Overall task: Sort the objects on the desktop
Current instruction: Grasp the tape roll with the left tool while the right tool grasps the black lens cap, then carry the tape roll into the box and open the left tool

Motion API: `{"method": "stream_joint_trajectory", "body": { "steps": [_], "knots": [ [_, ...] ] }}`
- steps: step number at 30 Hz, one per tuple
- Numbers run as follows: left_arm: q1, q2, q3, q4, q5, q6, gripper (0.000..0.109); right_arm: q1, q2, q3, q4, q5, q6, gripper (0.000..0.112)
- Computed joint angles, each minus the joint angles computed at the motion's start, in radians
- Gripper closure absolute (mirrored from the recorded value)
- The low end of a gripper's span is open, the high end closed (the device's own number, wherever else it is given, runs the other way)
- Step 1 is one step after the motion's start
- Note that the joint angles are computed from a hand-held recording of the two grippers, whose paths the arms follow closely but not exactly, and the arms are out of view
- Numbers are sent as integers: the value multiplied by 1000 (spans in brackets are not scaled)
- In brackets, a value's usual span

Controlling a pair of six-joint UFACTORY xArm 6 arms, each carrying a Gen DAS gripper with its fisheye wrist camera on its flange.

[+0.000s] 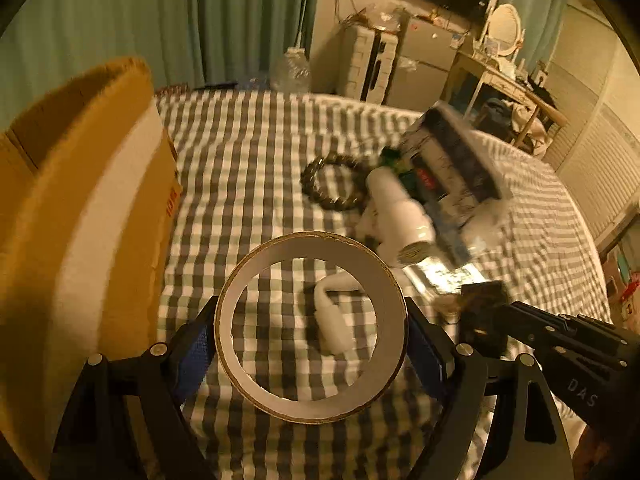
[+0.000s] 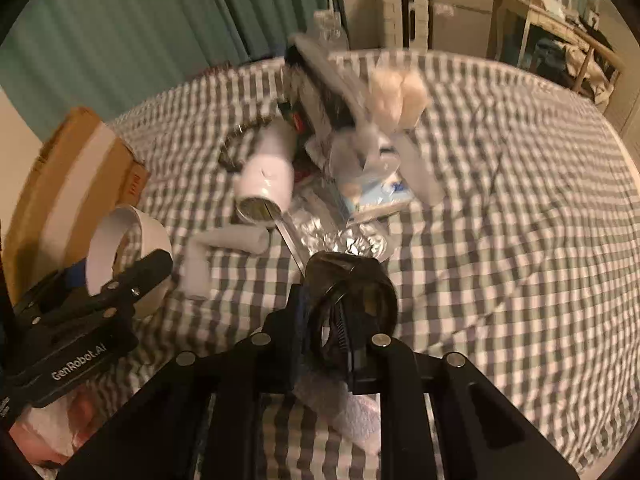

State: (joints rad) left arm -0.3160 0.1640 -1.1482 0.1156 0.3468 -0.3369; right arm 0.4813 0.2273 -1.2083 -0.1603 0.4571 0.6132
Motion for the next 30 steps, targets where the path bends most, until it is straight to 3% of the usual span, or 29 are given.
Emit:
{"method": "stream_joint_trajectory", "body": {
  "steps": [4,12,16,20,23,27,30],
  "knots": [
    [-3,-91,42,5,2,-1,22,11,-95,68,43,-45,-28,108],
    [26,-299,113,-22,9,45,22,64,-215,55,-60,-35,28,109],
    [74,-377,119,-44,28,67,22,122,-218,-2,-41,-36,3,109],
    [157,-436,141,-89,42,125,22,187,-157,-120,-6,-60,-39,109],
    [231,-455,153,-90,66,152,22,236,-67,-246,159,-69,-185,109],
    [321,-445,173,-110,68,208,22,283,99,-467,261,-14,-299,109],
    [372,-425,198,-140,54,247,22,297,268,-685,355,86,-378,109]
  ]
}}
